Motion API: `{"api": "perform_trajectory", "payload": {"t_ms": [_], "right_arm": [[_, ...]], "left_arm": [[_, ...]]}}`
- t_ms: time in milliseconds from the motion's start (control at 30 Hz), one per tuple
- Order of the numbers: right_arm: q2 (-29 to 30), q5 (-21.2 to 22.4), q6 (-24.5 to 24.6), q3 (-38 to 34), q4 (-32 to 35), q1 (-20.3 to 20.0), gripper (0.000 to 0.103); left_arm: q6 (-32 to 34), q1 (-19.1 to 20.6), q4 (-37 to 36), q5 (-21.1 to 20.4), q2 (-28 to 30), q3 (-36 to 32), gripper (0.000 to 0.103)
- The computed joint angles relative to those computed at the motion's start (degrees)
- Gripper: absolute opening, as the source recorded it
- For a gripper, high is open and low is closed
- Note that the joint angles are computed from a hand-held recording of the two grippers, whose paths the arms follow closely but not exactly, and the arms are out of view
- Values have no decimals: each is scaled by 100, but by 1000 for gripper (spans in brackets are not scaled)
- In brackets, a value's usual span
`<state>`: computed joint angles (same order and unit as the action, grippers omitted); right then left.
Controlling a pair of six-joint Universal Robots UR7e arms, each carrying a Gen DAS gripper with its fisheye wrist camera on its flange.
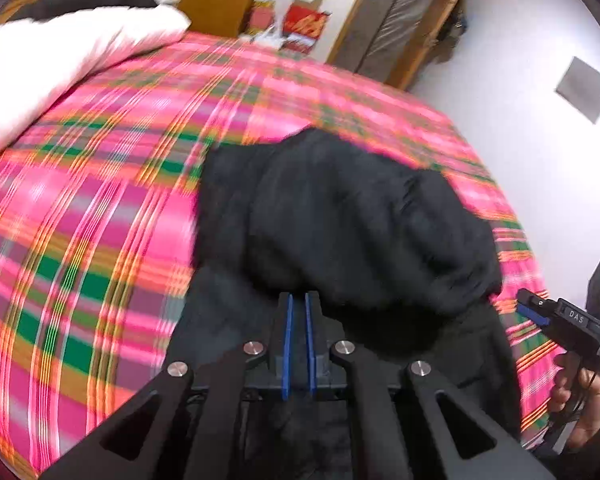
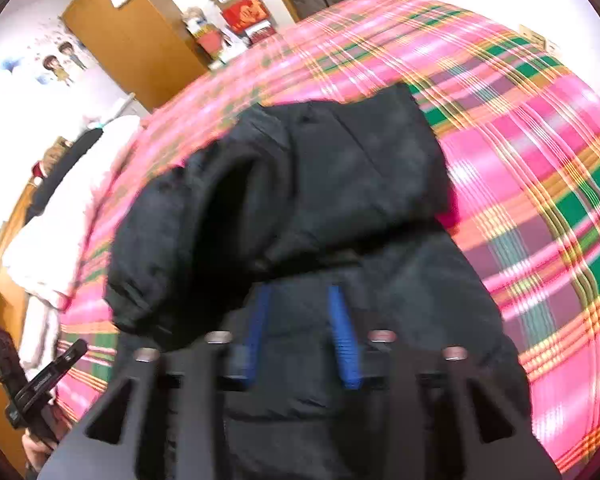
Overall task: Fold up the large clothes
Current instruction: 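Lay the hem over the hood with both tools and release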
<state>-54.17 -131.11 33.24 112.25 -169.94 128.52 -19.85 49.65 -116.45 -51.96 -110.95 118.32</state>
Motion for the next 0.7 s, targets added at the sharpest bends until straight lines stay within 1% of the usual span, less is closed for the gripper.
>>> {"api": "perform_trajectory", "payload": {"t_ms": [67, 100, 133, 200, 233, 267, 300, 333, 367, 433, 467, 533, 567, 700], "right_arm": [[222, 116, -320, -348, -112, 32, 49], [326, 144, -441, -504, -116, 37, 49], [434, 176, -585, -646, -124, 32, 49], [696, 248, -905, -980, -67, -8, 49], [857, 281, -1085, -1150, -31, -34, 49], [905, 274, -1157, -1131, -51, -40, 49], [1027, 225, -1230, -1222, 63, -70, 49], [1130, 145, -1217, -1291, 283, -115, 48], [1204, 49, -1066, -1301, 567, -178, 44], [1245, 35, -712, -1179, 927, -341, 40], [1243, 69, -599, -990, 877, -466, 40], [1209, 224, -659, -690, 452, -601, 37], [1223, 232, -743, -609, 256, -624, 37], [1363, -21, -864, -727, 330, -589, 37]], "left_arm": [[356, 44, -443, -66, 349, -172, 7], [558, 71, -695, -124, 530, -239, 12], [743, 98, -929, -200, 717, -297, 19], [1007, 185, -1296, -473, 1072, -398, 25], [1113, 265, -1393, -659, 1214, -421, 25], [1179, 367, -1428, -776, 1371, -439, 25], [1175, 430, -1393, -845, 1480, -420, 25], [1190, 517, -1354, -955, 1569, -364, 25], [1187, 578, -1352, -982, 1624, -264, 25], [1230, 725, -1458, -1081, 1687, -36, 25], [1292, 789, -1627, -1155, 1676, 99, 25], [1444, 840, -2043, -1217, 1634, 351, 25], [1531, 842, -2221, -1197, 1634, 437, 25], [1668, 784, -2601, -1019, 1708, 615, 25]]}}
